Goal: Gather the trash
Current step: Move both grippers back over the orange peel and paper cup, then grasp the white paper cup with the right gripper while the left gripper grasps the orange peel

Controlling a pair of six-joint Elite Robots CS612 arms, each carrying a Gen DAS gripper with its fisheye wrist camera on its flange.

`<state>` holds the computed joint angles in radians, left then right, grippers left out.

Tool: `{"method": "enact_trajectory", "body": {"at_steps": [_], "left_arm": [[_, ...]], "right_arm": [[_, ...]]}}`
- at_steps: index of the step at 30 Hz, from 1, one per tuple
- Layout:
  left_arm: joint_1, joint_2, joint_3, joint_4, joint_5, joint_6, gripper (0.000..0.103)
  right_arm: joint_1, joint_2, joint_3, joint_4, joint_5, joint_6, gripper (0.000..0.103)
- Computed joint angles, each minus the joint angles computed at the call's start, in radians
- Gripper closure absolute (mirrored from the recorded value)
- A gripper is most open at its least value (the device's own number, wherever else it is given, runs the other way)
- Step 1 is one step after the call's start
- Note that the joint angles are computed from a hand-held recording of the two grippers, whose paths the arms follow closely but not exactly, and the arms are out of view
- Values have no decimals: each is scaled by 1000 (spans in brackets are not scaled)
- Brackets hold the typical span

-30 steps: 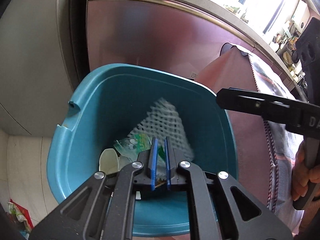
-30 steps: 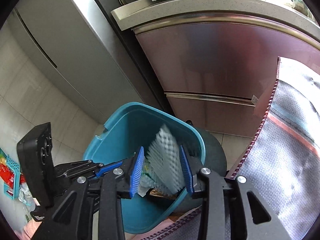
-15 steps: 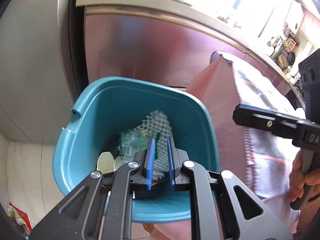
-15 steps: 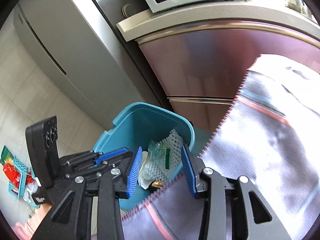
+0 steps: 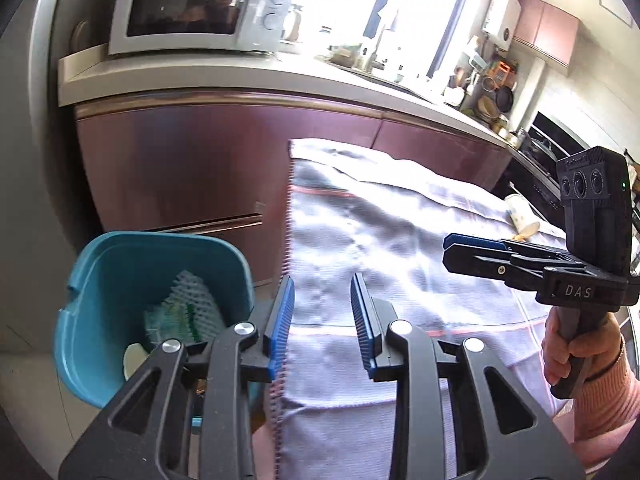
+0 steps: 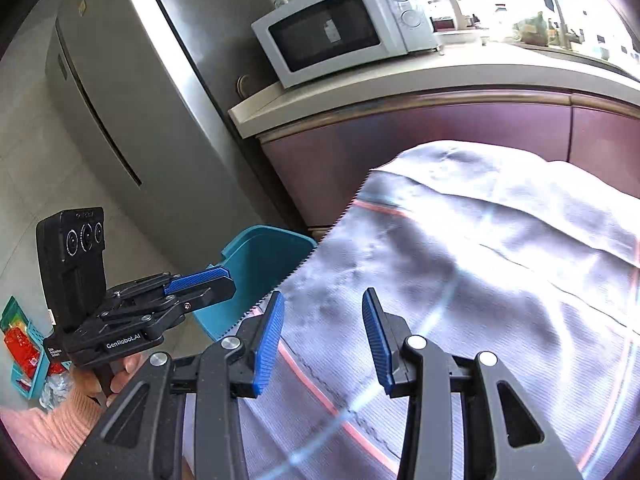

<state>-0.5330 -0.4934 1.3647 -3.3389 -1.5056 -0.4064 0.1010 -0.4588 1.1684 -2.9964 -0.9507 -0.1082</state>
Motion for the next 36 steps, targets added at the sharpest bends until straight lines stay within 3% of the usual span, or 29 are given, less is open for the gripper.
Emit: {"method": "enact_trajectory", "body": {"at_steps": [6, 15, 23, 32, 36], "left_arm": [[-36, 33, -97, 55, -86, 59, 73], [-87, 119, -310, 226, -161, 130, 73], [-109, 208, -517, 387, -206, 160, 73], [-129, 292, -716, 545, -234, 211, 65], [-137, 332, -809, 617, -231, 232, 66]], "right_arm": [[-63, -47, 112, -138, -87, 74, 64], [-147, -49, 163, -255, -246, 233, 64], [-196, -35, 150, -294, -324, 320, 56], [-222, -3, 85, -255, -376, 362, 46], [-234, 20, 39, -209, -352, 392, 44]]}}
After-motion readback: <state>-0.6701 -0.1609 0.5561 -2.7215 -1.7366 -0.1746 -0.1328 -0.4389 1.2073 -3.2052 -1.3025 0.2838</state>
